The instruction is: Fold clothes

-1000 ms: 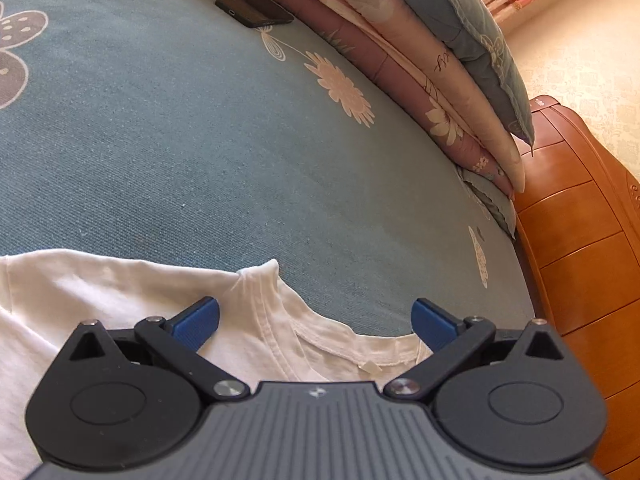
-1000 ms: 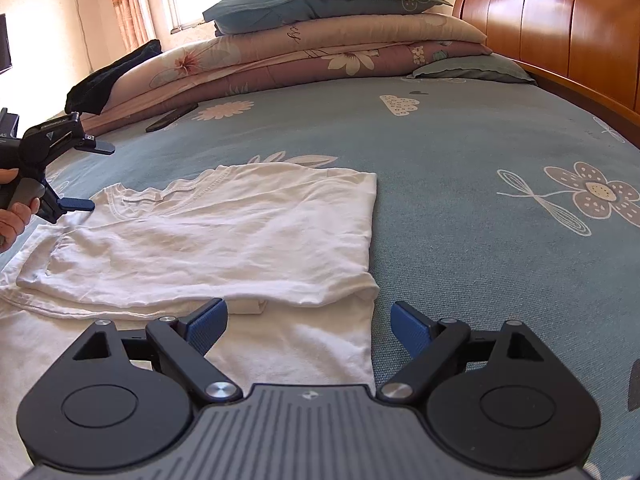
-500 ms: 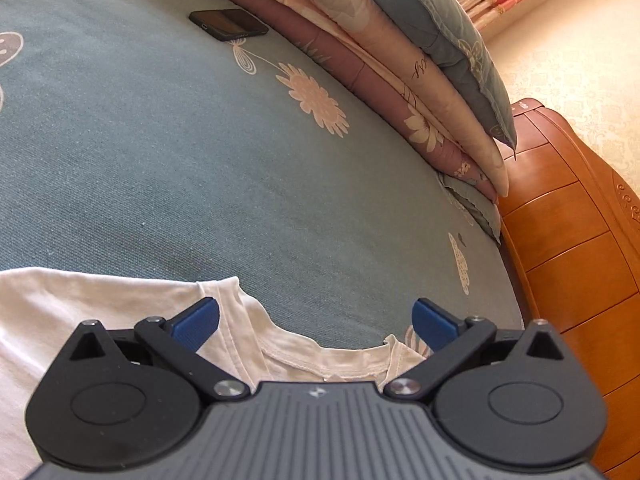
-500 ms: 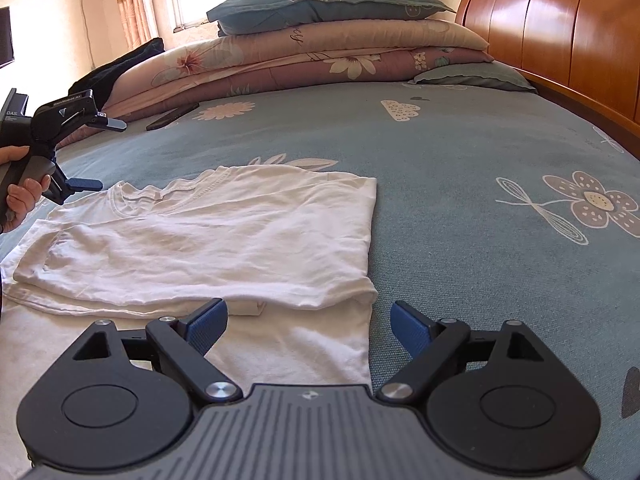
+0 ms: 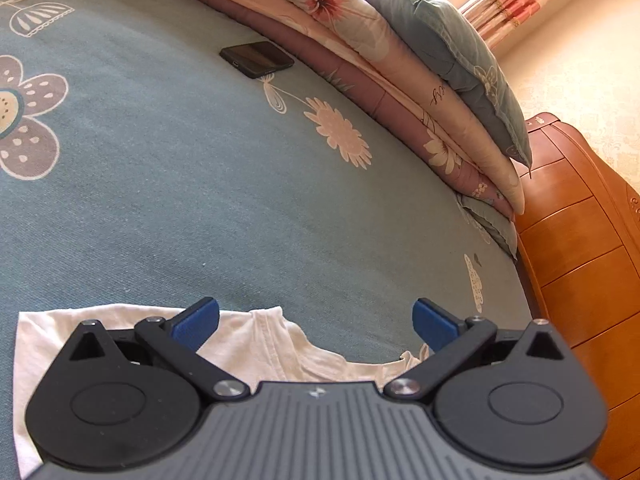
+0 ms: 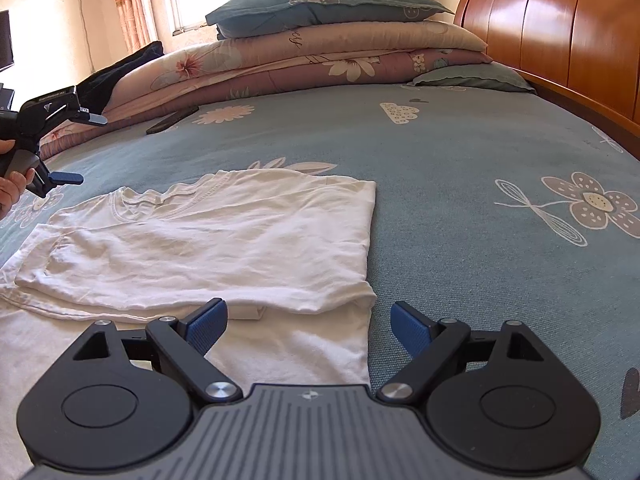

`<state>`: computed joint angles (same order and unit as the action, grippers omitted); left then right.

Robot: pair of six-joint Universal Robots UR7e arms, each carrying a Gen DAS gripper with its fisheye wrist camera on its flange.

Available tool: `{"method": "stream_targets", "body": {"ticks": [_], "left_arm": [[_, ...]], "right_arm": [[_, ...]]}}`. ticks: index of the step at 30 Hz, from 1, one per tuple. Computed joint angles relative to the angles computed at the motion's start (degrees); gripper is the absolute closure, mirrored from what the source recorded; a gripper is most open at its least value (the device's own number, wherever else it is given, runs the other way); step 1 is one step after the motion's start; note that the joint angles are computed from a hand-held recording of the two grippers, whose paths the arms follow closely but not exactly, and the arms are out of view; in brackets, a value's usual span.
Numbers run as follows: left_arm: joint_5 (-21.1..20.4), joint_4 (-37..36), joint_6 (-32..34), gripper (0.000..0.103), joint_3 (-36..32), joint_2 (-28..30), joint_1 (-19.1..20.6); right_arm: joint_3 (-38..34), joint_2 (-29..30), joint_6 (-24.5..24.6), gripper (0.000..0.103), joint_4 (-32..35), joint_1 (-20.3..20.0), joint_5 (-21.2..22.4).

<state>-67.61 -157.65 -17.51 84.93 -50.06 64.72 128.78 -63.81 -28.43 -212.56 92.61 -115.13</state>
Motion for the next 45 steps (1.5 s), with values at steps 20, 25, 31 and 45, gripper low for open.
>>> {"method": "stream_targets", "body": {"ticks": [20,25,31,45], "left_arm": [[5.0,-0.1,-2.8,0.001,2.8,-1.7,1.7],[10.6,-3.2,-2.5,0.001,1.9,0.1,1.4],[16.2,-3.9,0.1,0.001,4.1,-1.9,-1.5],[9.8,5.2,-3.6,0.001,18.6,-16.9,-7.4]], "right_arm": [[-0.5,0.8,-0.2,0.011,0.3,0.1,-0.9],[-0.7,1.2,-0.3,0.011,0.4,0.2,-1.6],[-0.7,0.8,0.5,0.011,0.3,0.0,-1.2],[1.4,-0.2,-1.4,0.006,-2.9,2.2,-0.6]]}}
